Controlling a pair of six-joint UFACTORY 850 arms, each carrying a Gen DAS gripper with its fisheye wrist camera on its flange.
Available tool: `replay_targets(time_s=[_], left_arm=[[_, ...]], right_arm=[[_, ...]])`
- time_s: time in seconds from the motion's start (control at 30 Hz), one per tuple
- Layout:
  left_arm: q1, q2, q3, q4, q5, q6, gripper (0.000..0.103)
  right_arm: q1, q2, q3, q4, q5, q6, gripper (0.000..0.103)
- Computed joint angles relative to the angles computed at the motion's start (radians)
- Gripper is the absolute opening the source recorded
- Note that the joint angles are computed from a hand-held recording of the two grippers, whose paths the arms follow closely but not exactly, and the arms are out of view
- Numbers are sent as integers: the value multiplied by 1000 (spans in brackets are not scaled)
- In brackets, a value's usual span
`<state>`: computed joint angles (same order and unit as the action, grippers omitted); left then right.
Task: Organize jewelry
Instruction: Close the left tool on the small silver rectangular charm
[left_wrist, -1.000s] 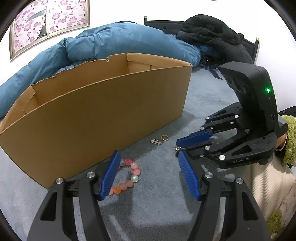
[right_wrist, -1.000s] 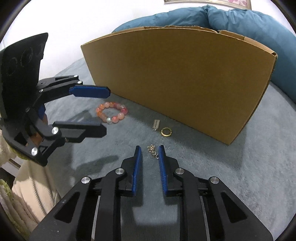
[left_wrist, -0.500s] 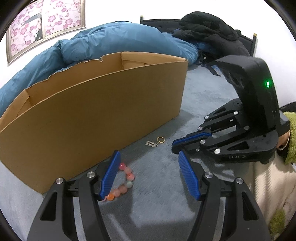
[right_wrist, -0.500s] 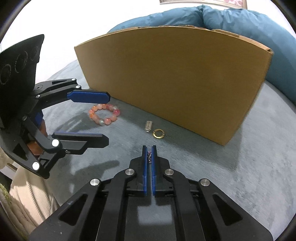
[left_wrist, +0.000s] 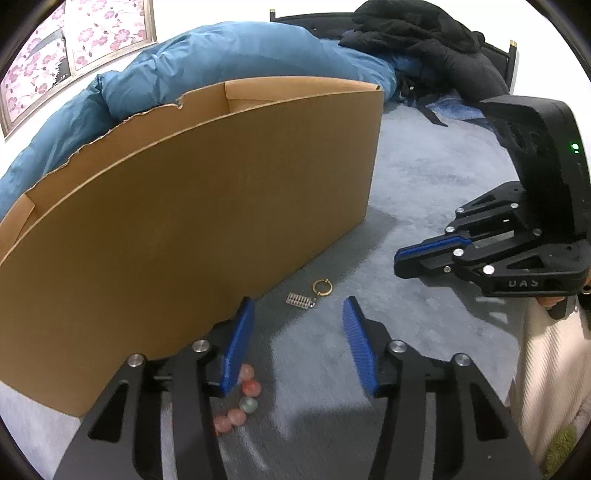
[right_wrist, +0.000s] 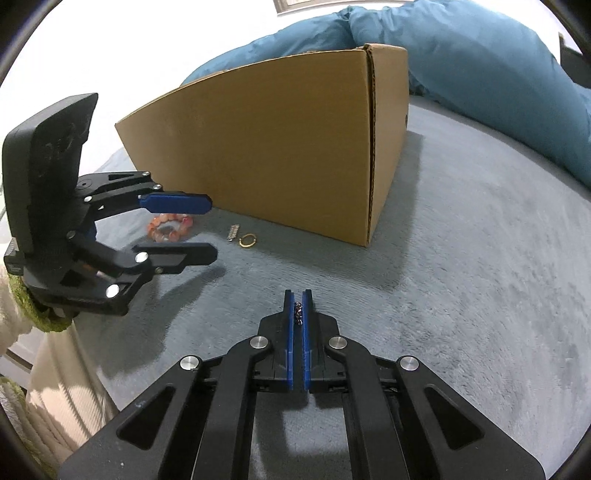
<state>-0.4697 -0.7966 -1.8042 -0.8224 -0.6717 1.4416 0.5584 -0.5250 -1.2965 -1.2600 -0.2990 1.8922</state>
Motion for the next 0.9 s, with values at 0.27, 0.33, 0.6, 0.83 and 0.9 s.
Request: replay_targets(time_s=[0.27,0.33,0.6,0.83,0.9], left_arm=[[-16,-49,-71,111,-27,-93,36],[-18,-55,-80,120,-29,-103,36],[-15,-80,-116,117,-62,-119,30],[-6,-96,-139,103,-88,-102,24],[-4,-99,-141,97,-91,-96,21]], right_arm=[[-25,38,55,-83,29,72,2],[-33,58,84,-123,37,109,2],[-34,57,87,-133,40,122,2],[-36,58,88,-135,42,123,2],[-36,58,88,-139,41,128,2]])
